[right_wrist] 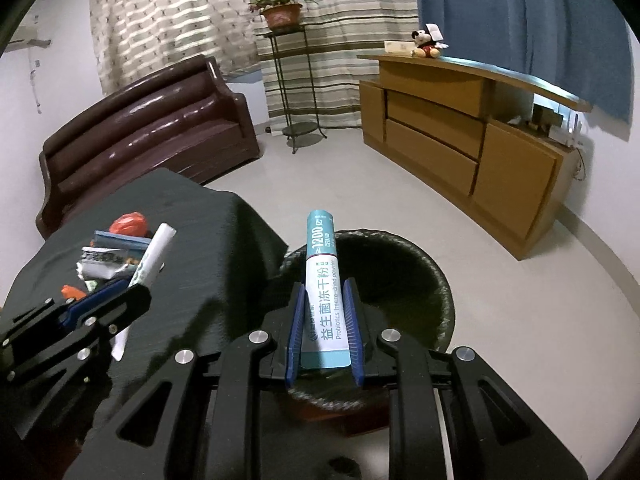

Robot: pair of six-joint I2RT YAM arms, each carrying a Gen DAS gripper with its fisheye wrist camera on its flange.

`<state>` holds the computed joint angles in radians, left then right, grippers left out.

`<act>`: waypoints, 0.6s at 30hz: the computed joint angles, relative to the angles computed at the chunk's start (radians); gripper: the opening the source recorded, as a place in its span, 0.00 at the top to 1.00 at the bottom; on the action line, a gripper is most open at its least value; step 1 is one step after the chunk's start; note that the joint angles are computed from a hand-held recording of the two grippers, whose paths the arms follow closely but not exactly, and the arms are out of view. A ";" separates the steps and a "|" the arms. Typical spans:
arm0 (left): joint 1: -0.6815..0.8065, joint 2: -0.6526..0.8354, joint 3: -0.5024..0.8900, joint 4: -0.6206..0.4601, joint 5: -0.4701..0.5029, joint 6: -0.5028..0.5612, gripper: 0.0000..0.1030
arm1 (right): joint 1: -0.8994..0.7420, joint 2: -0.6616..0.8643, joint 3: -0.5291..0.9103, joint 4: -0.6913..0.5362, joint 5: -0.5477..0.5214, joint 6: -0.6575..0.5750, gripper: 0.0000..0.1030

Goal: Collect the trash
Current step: 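Carry both tubes over the black trash bin with both grippers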

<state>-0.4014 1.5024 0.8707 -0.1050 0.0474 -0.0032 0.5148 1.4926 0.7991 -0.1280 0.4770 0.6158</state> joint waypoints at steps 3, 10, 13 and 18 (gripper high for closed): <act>-0.028 0.066 0.051 -0.004 -0.023 -0.002 0.84 | -0.039 0.012 -0.005 0.022 -0.028 -0.018 0.80; -0.066 0.197 0.163 -0.030 -0.062 -0.007 0.83 | -0.096 0.029 -0.033 0.070 -0.071 -0.032 0.80; -0.076 0.244 0.206 -0.039 -0.074 -0.009 0.83 | -0.129 0.040 -0.031 0.084 -0.096 -0.046 0.80; -0.085 0.289 0.247 -0.052 -0.083 -0.013 0.83 | -0.158 0.059 -0.026 0.098 -0.118 -0.054 0.80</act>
<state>-0.4863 1.7918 1.1173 -0.1568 -0.0359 -0.0162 0.3570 1.5514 0.7736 -0.0303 0.3589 0.5614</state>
